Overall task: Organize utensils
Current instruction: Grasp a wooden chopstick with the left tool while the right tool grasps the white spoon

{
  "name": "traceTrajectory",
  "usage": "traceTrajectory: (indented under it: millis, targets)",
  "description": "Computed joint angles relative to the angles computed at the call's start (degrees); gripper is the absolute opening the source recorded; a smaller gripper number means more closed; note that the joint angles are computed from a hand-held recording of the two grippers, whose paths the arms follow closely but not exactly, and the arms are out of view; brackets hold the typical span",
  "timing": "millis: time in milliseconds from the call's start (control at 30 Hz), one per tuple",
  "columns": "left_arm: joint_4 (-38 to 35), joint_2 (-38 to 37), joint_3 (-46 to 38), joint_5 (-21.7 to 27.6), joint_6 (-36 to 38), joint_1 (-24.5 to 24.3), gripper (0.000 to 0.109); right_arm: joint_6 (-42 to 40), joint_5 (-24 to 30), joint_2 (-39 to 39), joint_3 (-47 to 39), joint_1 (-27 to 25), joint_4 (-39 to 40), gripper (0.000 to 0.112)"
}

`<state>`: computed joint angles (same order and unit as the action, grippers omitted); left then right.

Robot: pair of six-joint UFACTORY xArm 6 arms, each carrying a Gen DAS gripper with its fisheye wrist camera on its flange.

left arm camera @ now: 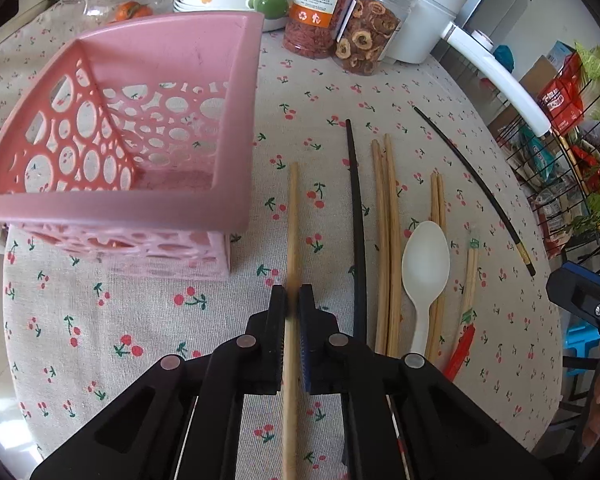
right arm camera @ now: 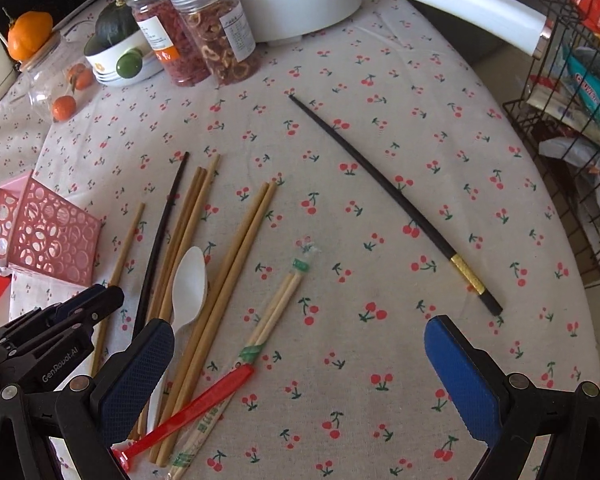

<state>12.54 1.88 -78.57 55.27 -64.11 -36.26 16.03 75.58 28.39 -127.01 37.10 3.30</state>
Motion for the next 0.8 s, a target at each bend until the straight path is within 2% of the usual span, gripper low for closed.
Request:
traceTrajectory:
  millis: [133,200,367,500,533,567,667,800]
  targets:
    - [-7.08,-1.59,0.86,2.87,3.43,0.27,0.006,0.46,0.53,1.06,-1.25,0.11,0.34,0.103]
    - [-10.93,-2.65,1.85,2.80,5.84,0.63,0.006,0.79,1.17,1.82,-2.21,0.01,1.09,0.103]
    - [-6.54,-2.94,0.85,2.41,4.19,0.39,0.008,1.66,2.35,3.34,-4.07,-0.02,2.84,0.103]
    - [-6.81,0.07,-1.22,3.43,3.31,1.08,0.007,1.71,1.33,3.25,-3.41,-0.39,5.57,0.103]
    - [-5.37,-0.36,-0.26,1.68,2.15,1.03,0.008,1.61,0.90,3.19,-3.11,-0.57,6.62,0.103]
    - [-4.80,0.52,-1.17,1.98,1.91,1.11,0.008,1.55,0.54,3.23,-2.92,-0.85,7.72,0.103]
    - [-4.19,0.72,-1.38,1.97,3.11,1.05,0.006,1.59,-1.25,3.17,-1.69,-1.48,11.07,0.090]
    - [-3.21,-0.63,-0.23,1.78,2.17,0.44,0.005,0.45,-3.21,4.34,-1.10,-2.37,17.81,0.062]
